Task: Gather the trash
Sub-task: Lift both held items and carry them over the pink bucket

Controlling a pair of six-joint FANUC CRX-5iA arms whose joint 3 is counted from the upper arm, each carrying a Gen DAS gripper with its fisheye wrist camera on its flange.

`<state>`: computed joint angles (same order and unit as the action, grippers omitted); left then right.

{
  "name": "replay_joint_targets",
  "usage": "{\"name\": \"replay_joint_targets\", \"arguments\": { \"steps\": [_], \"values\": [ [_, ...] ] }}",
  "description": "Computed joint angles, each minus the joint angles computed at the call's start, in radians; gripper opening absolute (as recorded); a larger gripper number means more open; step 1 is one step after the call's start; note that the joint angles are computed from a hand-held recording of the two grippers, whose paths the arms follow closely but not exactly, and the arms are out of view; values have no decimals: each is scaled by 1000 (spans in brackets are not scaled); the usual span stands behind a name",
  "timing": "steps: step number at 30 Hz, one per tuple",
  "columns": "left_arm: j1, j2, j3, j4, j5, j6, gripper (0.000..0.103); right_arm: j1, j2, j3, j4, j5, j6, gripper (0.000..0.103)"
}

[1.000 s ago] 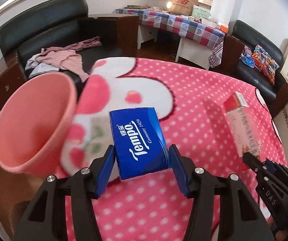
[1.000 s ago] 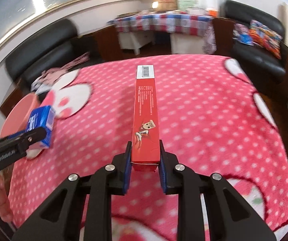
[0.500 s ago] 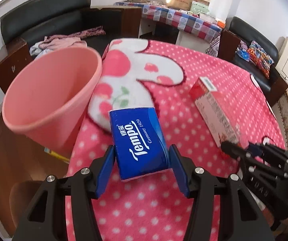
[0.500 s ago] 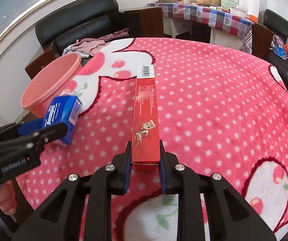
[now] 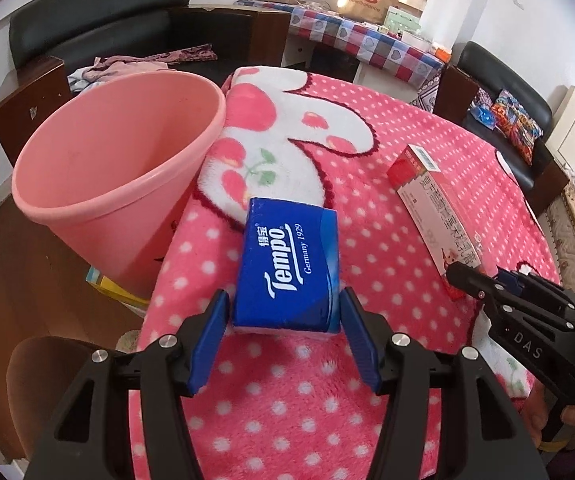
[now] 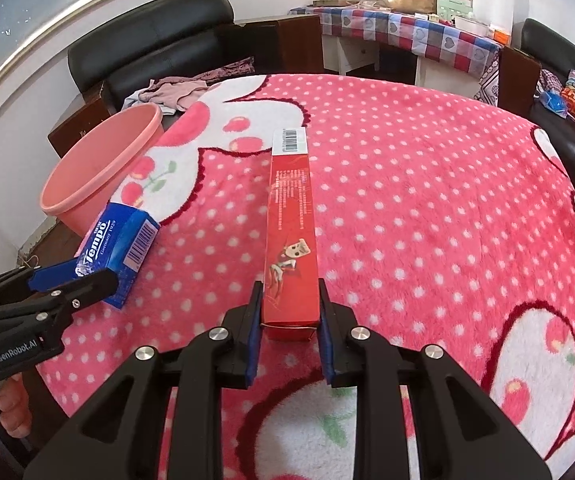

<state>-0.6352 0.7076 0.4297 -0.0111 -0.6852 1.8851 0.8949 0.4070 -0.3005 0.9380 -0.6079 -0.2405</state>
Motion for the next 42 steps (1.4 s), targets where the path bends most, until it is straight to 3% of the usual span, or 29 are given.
{"name": "replay_joint_targets", "arguments": {
  "steps": [30, 34, 42],
  "values": [
    [9, -95, -155, 57, 170, -87, 51, 12, -71, -91, 33, 24, -127, 25],
    [12, -102, -173, 79, 192, -112, 51, 7, -94, -134, 134, 29, -225, 25],
    [17, -122, -206, 110, 244, -141, 51, 23, -79, -94, 173, -43, -176, 24]
  ]
}}
